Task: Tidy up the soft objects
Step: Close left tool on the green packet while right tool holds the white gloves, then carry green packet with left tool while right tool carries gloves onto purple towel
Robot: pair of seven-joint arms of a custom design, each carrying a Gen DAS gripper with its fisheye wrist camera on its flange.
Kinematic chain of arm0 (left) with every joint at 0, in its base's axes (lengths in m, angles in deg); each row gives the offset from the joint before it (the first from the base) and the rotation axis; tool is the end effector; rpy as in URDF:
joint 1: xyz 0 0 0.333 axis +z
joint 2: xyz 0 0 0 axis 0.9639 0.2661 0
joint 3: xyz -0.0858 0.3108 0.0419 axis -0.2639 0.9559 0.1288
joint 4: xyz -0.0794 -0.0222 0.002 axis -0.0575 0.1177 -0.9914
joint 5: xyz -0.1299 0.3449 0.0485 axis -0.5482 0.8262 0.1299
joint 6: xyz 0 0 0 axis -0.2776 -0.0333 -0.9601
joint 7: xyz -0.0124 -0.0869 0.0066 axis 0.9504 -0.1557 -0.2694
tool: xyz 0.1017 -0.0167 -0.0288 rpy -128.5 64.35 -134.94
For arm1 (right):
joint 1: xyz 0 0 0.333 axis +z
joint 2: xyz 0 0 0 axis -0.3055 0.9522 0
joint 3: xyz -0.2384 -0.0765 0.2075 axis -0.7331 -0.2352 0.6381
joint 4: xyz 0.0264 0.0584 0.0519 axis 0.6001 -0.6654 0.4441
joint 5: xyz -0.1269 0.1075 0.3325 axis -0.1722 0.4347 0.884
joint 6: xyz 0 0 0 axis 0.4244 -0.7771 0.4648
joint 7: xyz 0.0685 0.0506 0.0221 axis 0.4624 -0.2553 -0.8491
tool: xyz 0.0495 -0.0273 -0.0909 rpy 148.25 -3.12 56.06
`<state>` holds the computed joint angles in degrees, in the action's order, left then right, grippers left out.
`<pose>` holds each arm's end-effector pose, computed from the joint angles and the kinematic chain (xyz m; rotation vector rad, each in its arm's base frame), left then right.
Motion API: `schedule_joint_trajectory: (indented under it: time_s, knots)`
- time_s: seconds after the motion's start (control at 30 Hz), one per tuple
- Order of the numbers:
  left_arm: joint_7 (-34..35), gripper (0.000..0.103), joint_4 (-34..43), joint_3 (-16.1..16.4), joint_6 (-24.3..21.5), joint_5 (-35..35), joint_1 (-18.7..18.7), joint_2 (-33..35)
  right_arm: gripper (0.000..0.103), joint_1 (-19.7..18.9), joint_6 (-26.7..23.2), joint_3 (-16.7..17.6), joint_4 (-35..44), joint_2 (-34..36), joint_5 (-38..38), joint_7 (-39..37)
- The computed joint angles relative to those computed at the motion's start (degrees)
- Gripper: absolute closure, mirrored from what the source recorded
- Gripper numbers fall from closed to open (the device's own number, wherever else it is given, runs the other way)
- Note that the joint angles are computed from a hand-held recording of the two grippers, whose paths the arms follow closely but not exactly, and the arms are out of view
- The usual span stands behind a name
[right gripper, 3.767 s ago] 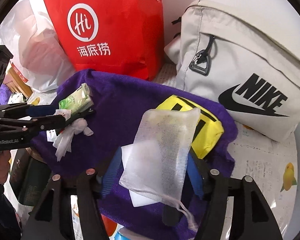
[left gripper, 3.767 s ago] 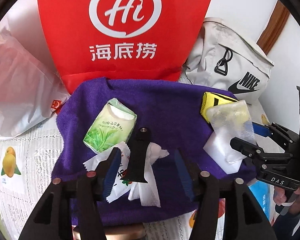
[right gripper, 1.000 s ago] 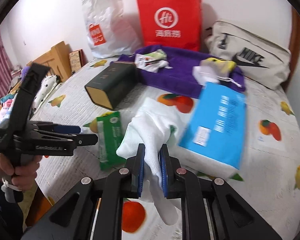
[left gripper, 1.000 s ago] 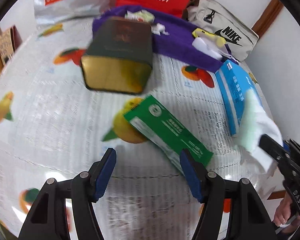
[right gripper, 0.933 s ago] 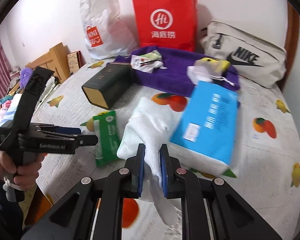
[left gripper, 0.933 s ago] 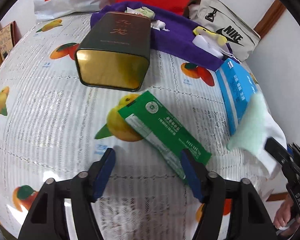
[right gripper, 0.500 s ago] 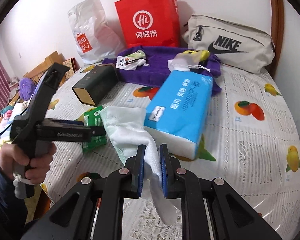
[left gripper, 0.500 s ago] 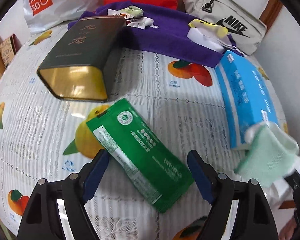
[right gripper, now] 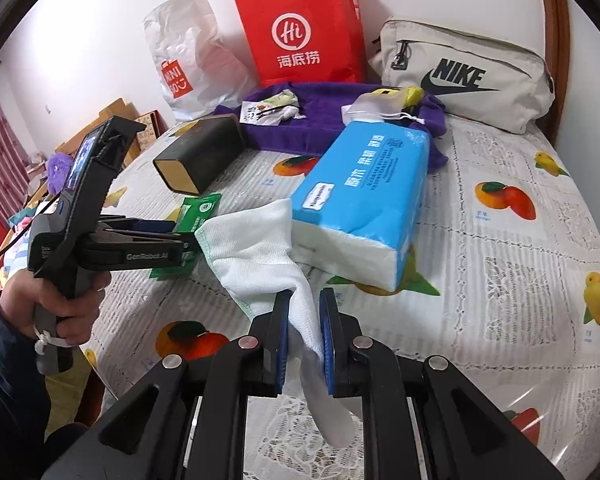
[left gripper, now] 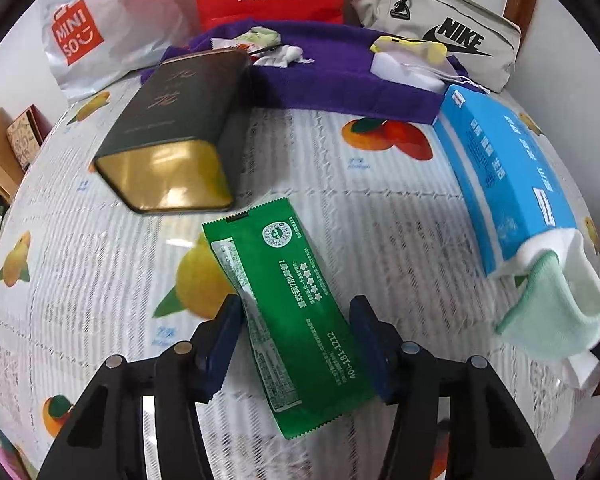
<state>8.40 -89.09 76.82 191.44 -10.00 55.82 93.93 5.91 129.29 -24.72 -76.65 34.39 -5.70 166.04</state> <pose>0.5451 -0.3129 0.4812 -1.5169 2.4155 -0.5836 0.3955 0.2853 0.5497 -1.6902 1.8913 -0.3866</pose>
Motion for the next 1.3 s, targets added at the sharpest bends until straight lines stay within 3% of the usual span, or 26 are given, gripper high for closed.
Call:
schedule_joint_trajectory:
  time_s: [0.13, 0.23, 0.3, 0.33, 0.47, 1.3]
  knots:
    - [-0.3, 0.038, 0.3, 0.1, -0.5, -1.3, 0.4, 0.3, 0.089, 0.5, -0.1, -0.1, 0.9, 0.9, 0.6, -1.2]
    - [-3.3, 0.038, 0.5, 0.9, -0.1, 2.3, -0.6, 0.7, 0.089, 0.6, -0.4, 0.1, 1.4, 0.9, 0.4, -1.6]
    - [-3.7, 0.045, 0.3, 0.9, 0.6, 2.9, -0.6, 0.7, 0.089, 0.5, -0.6, 0.2, 1.7, 0.9, 0.1, -1.5]
    - [-2.4, 0.055, 0.0, 0.5, 1.5, 2.4, -0.3, 0.6, 0.089, 0.5, -0.9, 0.2, 1.9, 1.0, 0.1, -1.6]
    - [2.5, 0.067, 0.9, -0.8, 0.1, -2.3, 0.8, 0.7, 0.089, 0.7, -2.5, 0.3, 3.6, 1.2, 0.1, -2.5]
    - [13.8, 0.070, -1.5, -1.9, 3.2, -13.1, 2.4, -4.7, 0.093, 0.4, -4.6, 0.5, 9.1, 2.8, -2.3, -1.3]
